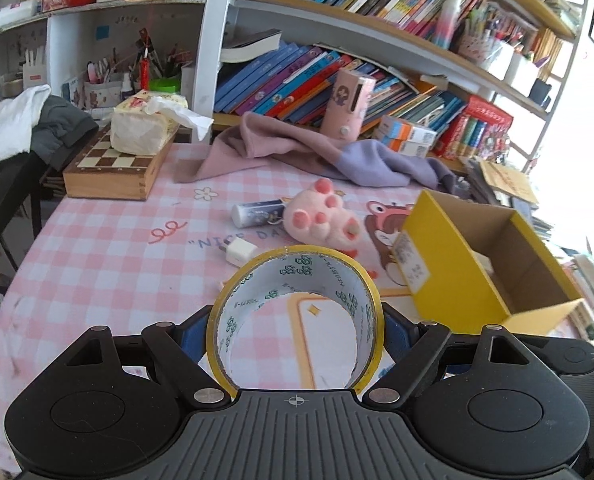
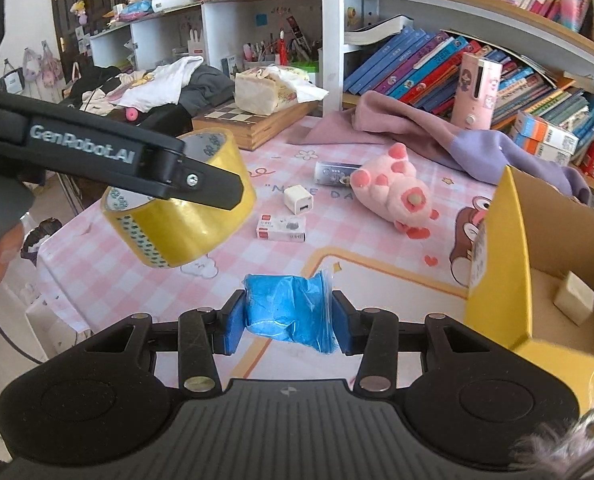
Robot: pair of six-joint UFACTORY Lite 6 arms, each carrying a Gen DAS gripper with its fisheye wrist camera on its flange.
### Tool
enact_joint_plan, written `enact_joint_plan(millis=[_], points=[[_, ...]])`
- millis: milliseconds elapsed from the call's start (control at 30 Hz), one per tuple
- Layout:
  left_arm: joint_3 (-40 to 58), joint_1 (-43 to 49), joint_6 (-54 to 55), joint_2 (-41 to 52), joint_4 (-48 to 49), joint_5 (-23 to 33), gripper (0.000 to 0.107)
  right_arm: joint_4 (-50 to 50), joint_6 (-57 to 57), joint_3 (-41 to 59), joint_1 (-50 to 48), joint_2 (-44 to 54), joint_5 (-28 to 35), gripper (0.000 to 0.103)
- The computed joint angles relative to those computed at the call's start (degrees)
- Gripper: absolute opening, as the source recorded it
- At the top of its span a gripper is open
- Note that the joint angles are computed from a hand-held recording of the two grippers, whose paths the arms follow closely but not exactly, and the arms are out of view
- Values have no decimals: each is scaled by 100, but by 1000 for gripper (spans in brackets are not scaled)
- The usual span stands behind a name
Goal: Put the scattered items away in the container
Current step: 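Lift the yellow tape roll with the left tool while the right tool holds the blue packet, then carry the tape roll and blue packet with both tools over the yellow box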
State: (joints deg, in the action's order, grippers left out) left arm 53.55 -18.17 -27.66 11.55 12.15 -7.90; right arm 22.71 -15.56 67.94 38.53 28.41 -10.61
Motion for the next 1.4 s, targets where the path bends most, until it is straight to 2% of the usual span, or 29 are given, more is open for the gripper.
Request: enact_joint_plan(millis=[67,233,533,733,1033,1400], points=[[-310,-45,-354,-292,276,-66,85,216,-88,-389,78,-313,-124,42],[-1145,-243,-100,-1121,-144,-133,85,1148,-620,-1258,343,-1113,-365,42],[-2424,-666,-737,-2527,118,-59,85,3455,-2141,-2358,1089,-2222,-933,42],[-2960,-1105,-333,-3116,-572,-29,85,4690,-2922,-2910,1572,-2841,-1274,42],[-3029,-1645,-858,-3050,-210,-194,85,6471,-3909,-3687,2088,-3749,-1886,42],[-2615,-2330,-1214,-2159,-26,-689,85,8191,-4742,-4652,2534,-5011,-2669,42]])
